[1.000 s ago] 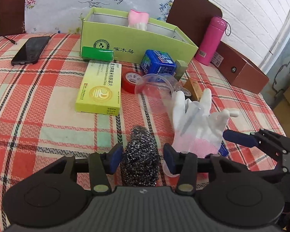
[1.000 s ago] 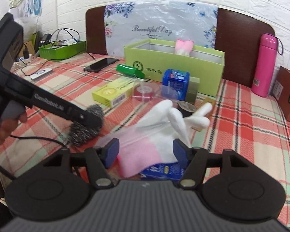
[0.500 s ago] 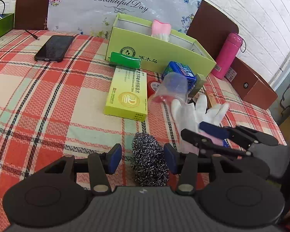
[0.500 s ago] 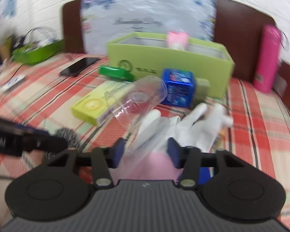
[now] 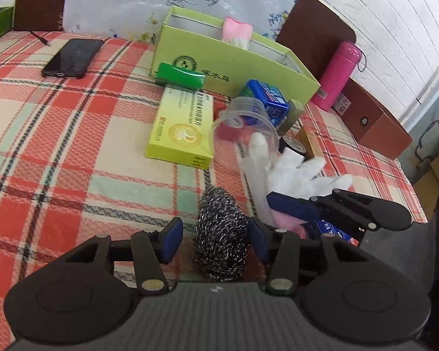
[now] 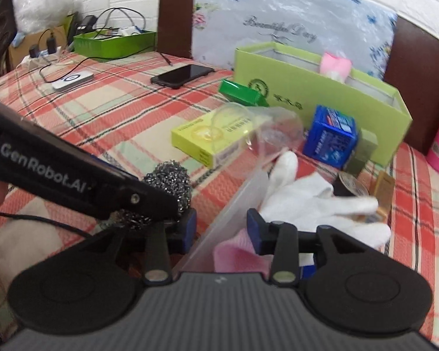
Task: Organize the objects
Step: 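Lift and carry the scrubber and clear cup over the lime-green box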
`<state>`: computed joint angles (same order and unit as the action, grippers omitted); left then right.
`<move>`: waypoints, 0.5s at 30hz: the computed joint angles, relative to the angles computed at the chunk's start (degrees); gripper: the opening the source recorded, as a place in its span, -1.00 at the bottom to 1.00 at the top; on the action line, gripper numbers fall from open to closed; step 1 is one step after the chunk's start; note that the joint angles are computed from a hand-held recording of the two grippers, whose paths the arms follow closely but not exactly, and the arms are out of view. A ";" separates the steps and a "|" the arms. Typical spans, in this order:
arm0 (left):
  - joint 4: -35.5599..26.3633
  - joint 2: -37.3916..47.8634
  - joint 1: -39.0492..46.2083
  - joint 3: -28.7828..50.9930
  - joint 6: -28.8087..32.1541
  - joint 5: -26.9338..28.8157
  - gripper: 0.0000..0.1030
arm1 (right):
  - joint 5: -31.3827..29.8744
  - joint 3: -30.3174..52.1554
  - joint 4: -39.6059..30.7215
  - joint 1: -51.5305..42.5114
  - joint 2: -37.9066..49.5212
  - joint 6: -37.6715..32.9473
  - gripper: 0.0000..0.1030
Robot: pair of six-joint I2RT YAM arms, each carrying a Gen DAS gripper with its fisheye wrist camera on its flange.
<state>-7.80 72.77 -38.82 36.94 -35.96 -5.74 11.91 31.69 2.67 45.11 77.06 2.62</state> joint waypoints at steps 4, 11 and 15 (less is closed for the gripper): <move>-0.11 -0.60 1.02 -0.32 -0.52 0.79 -0.01 | -0.34 1.66 -1.37 -0.27 2.03 1.53 -0.28; 1.08 2.39 0.11 0.73 -0.58 1.87 -0.01 | -3.33 2.50 -3.33 -3.08 2.82 9.00 -0.22; 2.41 3.22 1.53 0.47 -1.60 3.89 -0.01 | -2.88 1.25 0.11 -2.81 3.67 6.99 -0.26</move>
<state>-5.39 76.00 -37.29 37.42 -37.56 -1.85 9.03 32.94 2.78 42.31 80.73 9.61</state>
